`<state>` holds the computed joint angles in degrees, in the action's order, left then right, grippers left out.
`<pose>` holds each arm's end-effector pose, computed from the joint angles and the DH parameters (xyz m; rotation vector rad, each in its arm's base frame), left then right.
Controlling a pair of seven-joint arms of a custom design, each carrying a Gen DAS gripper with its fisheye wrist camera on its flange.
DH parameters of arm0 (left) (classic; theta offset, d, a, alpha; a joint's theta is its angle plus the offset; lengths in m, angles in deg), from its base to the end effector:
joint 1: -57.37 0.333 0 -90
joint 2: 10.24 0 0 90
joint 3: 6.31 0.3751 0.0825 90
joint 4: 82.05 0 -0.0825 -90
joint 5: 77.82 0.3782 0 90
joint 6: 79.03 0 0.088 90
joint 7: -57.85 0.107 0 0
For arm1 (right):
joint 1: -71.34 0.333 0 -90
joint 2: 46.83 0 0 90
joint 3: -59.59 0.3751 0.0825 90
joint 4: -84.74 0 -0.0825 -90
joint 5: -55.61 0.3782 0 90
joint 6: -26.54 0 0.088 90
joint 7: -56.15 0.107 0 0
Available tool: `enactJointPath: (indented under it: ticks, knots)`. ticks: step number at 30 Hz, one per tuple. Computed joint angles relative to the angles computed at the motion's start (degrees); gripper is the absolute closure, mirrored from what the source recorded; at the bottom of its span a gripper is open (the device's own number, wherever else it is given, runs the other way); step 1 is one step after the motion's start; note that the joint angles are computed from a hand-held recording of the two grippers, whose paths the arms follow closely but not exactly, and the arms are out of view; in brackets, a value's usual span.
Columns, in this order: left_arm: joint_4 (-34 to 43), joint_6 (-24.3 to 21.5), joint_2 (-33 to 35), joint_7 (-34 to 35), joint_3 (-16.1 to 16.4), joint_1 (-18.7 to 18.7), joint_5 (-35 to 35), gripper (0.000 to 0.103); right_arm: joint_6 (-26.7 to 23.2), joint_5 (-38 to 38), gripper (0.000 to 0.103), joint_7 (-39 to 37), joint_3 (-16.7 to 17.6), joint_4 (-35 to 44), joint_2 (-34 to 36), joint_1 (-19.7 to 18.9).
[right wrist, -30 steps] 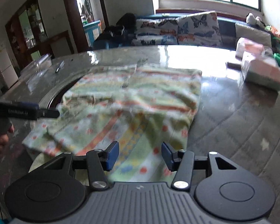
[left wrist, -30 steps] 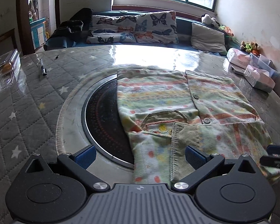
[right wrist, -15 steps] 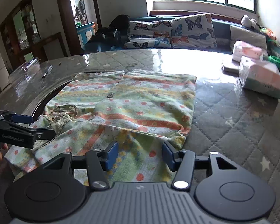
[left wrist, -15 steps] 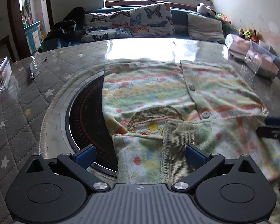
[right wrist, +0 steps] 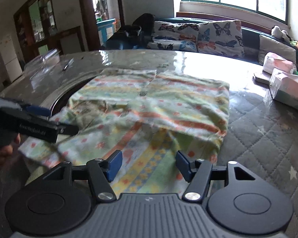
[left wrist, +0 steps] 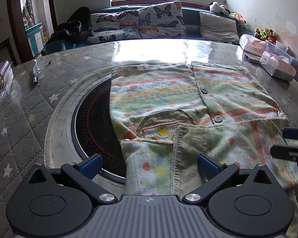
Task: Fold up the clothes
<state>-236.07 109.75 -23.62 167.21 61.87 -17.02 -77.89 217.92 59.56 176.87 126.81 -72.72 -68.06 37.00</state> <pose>0.4497 -0.0373 0.4048 -1.4706 2.1614 -0.8131 0.3552 0.2409 0.4131 -1.7739 1.6496 -0.6186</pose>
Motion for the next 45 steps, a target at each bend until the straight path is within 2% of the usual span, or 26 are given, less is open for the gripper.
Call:
enactJointPath:
  ticks: [3, 9, 15, 19, 23, 27, 32, 36, 40, 45]
  knots:
    - [-0.61, 0.24, -0.03, -0.23, -1.88, 2.11, 0.43, 0.000, -1.16, -0.49, 0.039, 0.23, 0.34, -0.55, -1.56, 0.73]
    - [-2.67, 0.88, -0.92, -0.80, -8.21, 9.88, 3.28, 0.000, -2.22, -0.77, 0.037, 1.98, -4.33, -3.36, -4.51, 7.15]
    - [-4.86, 1.77, -2.64, -2.07, -11.05, 14.66, 7.14, 0.000, -2.91, -0.58, 0.037, 4.06, -10.66, -6.47, -7.05, 15.26]
    - [-5.82, 1.08, -4.09, -2.15, -14.22, 18.89, 9.16, 0.000, -3.14, -0.41, 0.038, 4.56, -13.95, -7.63, -7.07, 19.28]
    - [-7.70, 1.20, -6.91, 0.61, -16.30, 22.36, 11.30, 0.000, -3.24, -0.39, 0.038, 4.78, -17.00, -8.58, -7.61, 22.90]
    - [-10.08, 1.73, -11.13, 6.25, -14.67, 22.70, 13.84, 0.000, -4.09, -1.24, 0.038, 3.79, -17.25, -8.79, -8.08, 23.73]
    - [-13.11, 0.73, -18.82, 17.72, -9.83, 20.96, 17.02, 0.000, -4.64, -1.59, 0.038, 3.34, -18.98, -9.21, -9.68, 25.22]
    - [-14.98, -0.07, -23.32, 27.83, -6.33, 19.27, 19.74, 0.002, -6.99, -2.55, 0.038, 3.17, -20.37, -9.54, -11.54, 26.36]
    - [-16.42, -1.66, -26.99, 36.77, -3.69, 17.24, 21.52, 0.013, -8.74, -3.96, 0.038, 3.79, -21.50, -9.75, -12.74, 27.48]
    - [-17.31, -1.28, -30.60, 45.71, 1.50, 11.59, 21.28, 0.029, -10.16, -5.85, 0.038, 4.83, -22.36, -9.70, -13.21, 28.38]
